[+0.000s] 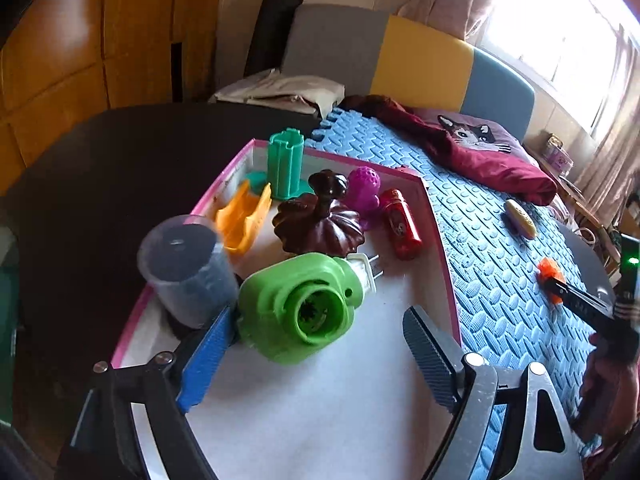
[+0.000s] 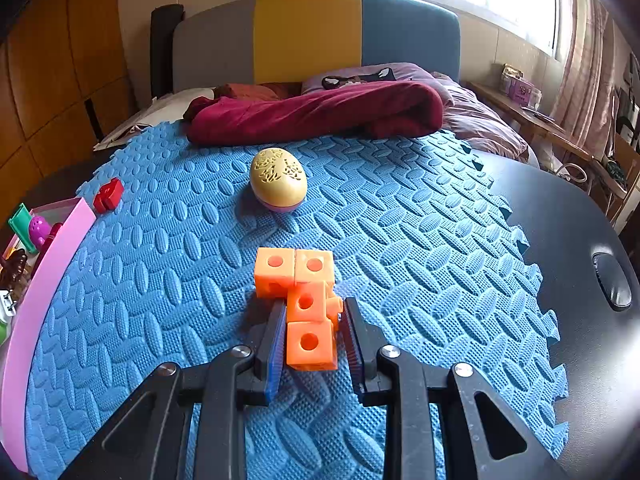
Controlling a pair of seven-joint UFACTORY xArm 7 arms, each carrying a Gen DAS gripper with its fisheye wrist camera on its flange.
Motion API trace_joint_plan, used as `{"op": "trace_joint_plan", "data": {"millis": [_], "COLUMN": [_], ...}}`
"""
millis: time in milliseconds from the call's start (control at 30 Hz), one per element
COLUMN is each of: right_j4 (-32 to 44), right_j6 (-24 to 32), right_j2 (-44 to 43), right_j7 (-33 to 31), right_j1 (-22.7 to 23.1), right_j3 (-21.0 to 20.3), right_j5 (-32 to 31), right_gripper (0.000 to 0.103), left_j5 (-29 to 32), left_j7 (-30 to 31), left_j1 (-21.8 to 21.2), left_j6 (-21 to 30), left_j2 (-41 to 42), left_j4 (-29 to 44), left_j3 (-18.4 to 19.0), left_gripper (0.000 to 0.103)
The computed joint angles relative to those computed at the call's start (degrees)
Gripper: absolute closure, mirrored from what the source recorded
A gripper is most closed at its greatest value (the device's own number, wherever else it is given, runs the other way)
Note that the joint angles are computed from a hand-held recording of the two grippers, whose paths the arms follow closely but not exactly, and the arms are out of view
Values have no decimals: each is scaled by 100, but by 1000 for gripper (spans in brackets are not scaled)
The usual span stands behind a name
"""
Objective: Organize rigid objects
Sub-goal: 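Carry the green toy into the tray and open the left tool while the right tool holds the orange blocks, then carry the orange blocks into the tray and open the right tool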
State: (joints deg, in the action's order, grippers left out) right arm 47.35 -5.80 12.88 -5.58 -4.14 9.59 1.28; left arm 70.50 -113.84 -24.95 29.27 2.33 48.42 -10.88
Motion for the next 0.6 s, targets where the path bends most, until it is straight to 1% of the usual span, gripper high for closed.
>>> {"op": "trace_joint_plan", "data": {"millis": [133, 267, 367, 400, 533, 600], "right_j4": [-4, -15, -12, -11, -15, -16], "right_j6": [-3, -15, -15, -14, -16, -17], "right_j2": [-4, -15, -14, -15, -20, -25], "right_j7": [-5, 25, 42, 50, 80, 103], "right_j1": [-2, 157, 195, 228, 347, 459], "right_j3": [9, -142, -182, -216, -339, -456], "right_j5": [-13, -47, -62, -71, -100, -125], "right_gripper": [77, 77, 77, 77, 77, 77], "left_j5": [77, 182, 234, 215, 313, 158], "left_j7": [-202, -332, -368, -314, -54, 343], "left_j1": [-18, 44, 54, 63, 172, 229], "left_j6": [111, 68, 290, 358, 182, -55], "left_j2": [-201, -349, -406, -399, -244, -76], "left_j4": [-198, -356, -369, -336, -115, 32], "left_j3": [-60, -115, -192, -200, -110, -31], "left_gripper": [7, 7, 7, 7, 3, 3]}}
